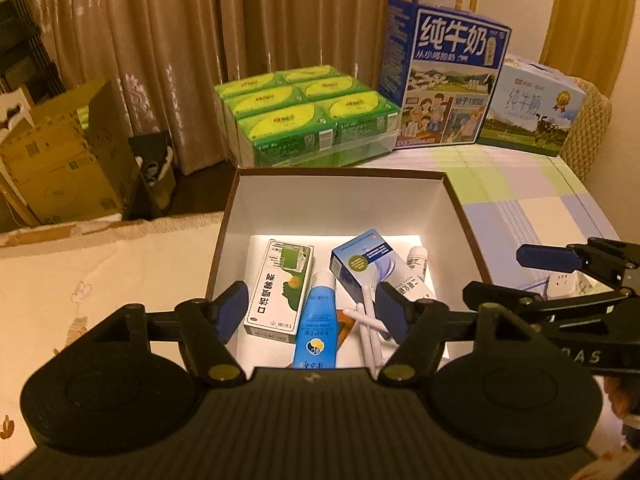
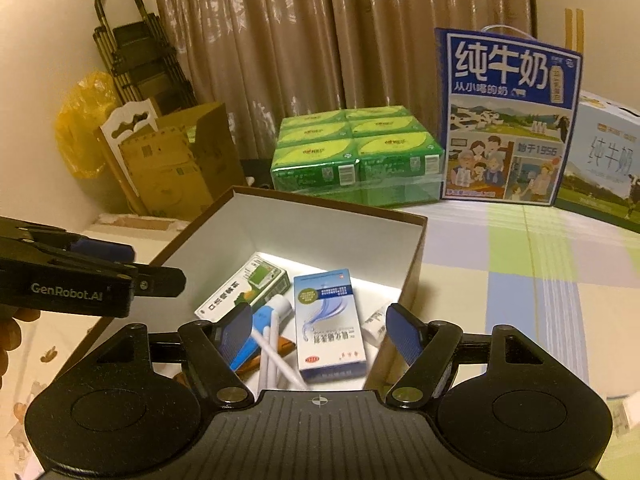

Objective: Organize rigid objects
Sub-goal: 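Open both grippers to release the tube and medicine box into the box, then move both tools back toward the white plug adapter and charger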

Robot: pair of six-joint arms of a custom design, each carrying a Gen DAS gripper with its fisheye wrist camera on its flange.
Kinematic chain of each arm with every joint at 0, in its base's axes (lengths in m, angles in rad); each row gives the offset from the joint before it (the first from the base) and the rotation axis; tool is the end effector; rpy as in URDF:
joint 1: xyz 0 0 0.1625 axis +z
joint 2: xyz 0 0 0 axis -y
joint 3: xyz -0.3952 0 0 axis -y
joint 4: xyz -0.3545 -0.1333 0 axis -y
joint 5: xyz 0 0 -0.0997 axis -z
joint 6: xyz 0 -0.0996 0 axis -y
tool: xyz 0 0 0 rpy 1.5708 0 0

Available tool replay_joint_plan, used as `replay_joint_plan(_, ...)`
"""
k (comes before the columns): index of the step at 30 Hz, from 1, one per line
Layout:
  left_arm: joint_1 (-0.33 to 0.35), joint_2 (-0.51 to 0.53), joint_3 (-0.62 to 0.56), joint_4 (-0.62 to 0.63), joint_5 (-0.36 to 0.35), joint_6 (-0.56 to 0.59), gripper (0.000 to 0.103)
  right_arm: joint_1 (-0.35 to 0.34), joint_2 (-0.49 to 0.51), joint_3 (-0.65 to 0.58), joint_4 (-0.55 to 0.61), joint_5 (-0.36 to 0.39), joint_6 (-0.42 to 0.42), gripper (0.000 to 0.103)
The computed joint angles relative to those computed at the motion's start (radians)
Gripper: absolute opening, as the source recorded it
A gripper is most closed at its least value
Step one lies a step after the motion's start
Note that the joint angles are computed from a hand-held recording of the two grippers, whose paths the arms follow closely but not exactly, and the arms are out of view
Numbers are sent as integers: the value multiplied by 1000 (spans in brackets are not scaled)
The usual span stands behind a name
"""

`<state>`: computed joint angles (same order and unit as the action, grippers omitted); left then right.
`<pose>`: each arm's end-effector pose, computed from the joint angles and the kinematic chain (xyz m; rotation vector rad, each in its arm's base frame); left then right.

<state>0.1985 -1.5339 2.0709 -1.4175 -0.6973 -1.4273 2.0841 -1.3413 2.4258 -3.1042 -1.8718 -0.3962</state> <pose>-0.3070 -0.2756 0.2633 0.3069 2.1972 -0.8726 0.2803 -0.2859 0.1915 1.1411 -2.5542 0.6620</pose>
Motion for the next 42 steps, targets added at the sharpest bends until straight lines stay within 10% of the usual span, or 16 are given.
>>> replay_joint_plan(23, -293, 141, -38, 136, -148, -336, 75, -76, -516, 108, 402, 79, -39, 71)
replay_joint_plan(42, -317, 372, -91, -131, -274, -347, 76, -359, -864, 48, 873, 182, -306, 71)
